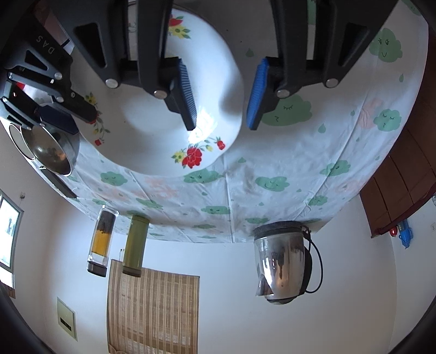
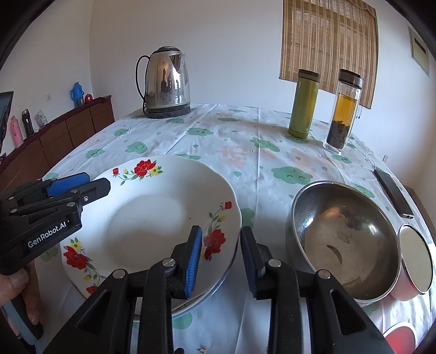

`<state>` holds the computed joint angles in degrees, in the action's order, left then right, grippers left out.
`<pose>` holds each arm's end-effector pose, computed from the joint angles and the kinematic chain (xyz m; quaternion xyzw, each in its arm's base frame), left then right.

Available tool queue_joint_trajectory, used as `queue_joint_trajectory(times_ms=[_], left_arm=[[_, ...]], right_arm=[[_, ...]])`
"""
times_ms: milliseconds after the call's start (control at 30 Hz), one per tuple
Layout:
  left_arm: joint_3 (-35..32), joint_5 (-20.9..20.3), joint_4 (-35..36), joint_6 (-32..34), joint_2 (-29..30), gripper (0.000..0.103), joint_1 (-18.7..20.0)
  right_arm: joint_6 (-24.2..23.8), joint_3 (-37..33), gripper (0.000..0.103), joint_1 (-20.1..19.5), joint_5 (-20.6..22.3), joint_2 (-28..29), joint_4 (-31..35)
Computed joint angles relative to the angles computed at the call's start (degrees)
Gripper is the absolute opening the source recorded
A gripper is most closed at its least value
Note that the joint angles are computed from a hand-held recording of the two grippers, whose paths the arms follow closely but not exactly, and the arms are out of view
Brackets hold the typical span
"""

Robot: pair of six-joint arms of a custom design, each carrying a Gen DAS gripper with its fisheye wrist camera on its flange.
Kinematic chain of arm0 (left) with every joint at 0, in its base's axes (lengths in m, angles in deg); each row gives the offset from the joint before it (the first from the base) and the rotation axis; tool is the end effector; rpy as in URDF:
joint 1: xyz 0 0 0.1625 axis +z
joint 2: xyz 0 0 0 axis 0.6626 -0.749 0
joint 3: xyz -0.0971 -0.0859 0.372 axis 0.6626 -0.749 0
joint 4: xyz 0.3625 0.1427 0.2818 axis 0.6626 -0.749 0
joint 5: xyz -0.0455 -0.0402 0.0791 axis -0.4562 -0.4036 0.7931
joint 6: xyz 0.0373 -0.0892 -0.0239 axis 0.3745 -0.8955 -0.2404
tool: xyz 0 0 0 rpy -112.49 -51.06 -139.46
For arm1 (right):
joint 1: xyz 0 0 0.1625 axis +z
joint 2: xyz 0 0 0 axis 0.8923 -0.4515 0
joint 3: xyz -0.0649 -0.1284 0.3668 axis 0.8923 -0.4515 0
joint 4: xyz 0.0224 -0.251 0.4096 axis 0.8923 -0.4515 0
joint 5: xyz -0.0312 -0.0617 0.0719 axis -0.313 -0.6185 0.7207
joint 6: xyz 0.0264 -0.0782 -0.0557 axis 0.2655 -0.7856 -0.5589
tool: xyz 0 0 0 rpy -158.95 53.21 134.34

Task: Organize plates and bowls
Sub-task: 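Lower the red-flower plate with both grippers onto the pink-floral plate, then open both grippers to release the red-flower plate on the stack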

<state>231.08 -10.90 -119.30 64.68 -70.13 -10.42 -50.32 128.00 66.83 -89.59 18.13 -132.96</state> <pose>-0.0948 -0.3090 0.2279 0.2233 0.8519 -0.3706 0.2950 0.3093 -0.2855 0.0114 0.2103 -0.8405 0.3710 0.3342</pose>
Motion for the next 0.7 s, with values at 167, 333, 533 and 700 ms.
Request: queue_joint_trajectory(times_ms=[167, 333, 533, 700], left_arm=[[0.35, 1.49, 0.04, -0.39, -1.81, 0.053, -0.48], [0.92, 2.76, -0.32, -0.35, -3.08, 0.062, -1.22], [1.97, 4.46, -0.93, -0.15, -5.95, 0.062, -2.16], [2.69, 5.8, -0.44, -0.42, -7.66, 0.062, -3.15]], right_arm=[[-3.15, -0.8, 0.056, 1.12, -1.76, 1.69, -4.77], [-4.01, -1.01, 0.056, 1.45, -1.54, 2.22, -6.12], [-6.43, -1.44, 0.056, 2.4, -1.41, 3.5, -10.12], [-8.22, -1.62, 0.056, 3.05, -0.79, 4.22, -13.19]])
